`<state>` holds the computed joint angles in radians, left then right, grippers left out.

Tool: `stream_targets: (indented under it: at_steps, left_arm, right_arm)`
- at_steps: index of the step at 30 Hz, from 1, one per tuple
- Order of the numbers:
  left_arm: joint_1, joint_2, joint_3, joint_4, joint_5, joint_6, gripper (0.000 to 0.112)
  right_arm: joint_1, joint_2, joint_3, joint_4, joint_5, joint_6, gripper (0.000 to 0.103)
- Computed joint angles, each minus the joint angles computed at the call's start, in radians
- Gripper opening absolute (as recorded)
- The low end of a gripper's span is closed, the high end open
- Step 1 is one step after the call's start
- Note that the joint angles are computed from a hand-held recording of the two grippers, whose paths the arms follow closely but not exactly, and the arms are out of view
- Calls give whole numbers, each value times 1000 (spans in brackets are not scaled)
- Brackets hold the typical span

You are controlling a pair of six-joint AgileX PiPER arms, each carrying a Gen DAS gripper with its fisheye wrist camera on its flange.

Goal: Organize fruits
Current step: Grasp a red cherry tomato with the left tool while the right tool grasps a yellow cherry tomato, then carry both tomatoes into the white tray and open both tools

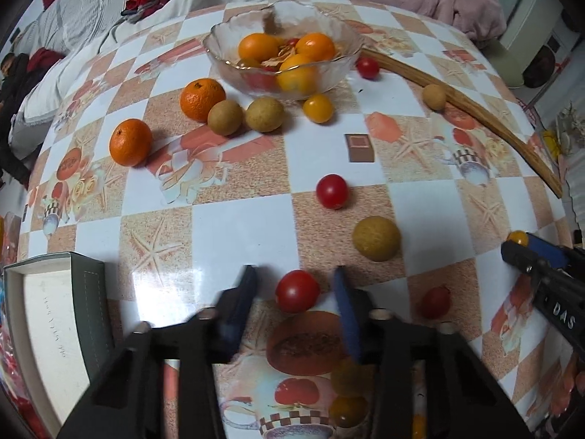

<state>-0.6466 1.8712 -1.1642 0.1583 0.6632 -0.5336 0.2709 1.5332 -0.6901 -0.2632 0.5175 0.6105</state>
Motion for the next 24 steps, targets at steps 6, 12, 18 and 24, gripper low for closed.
stream_targets:
  at_steps: [6, 12, 18, 24]
  left_arm:
    - [42, -73, 67, -117, -36, 94, 24]
    - [82, -224, 174, -144, -32, 137, 24]
    - [168, -415, 298, -105, 9, 134, 24]
    - [356, -619, 455, -58, 71, 208, 24]
  right_arm:
    - [-24, -75, 36, 217, -19, -189, 24]
    - [104, -123, 20, 267, 23, -138, 24]
    - [300, -86, -81, 260, 55, -37, 24]
    - [489, 58, -269, 276, 72, 11, 24]
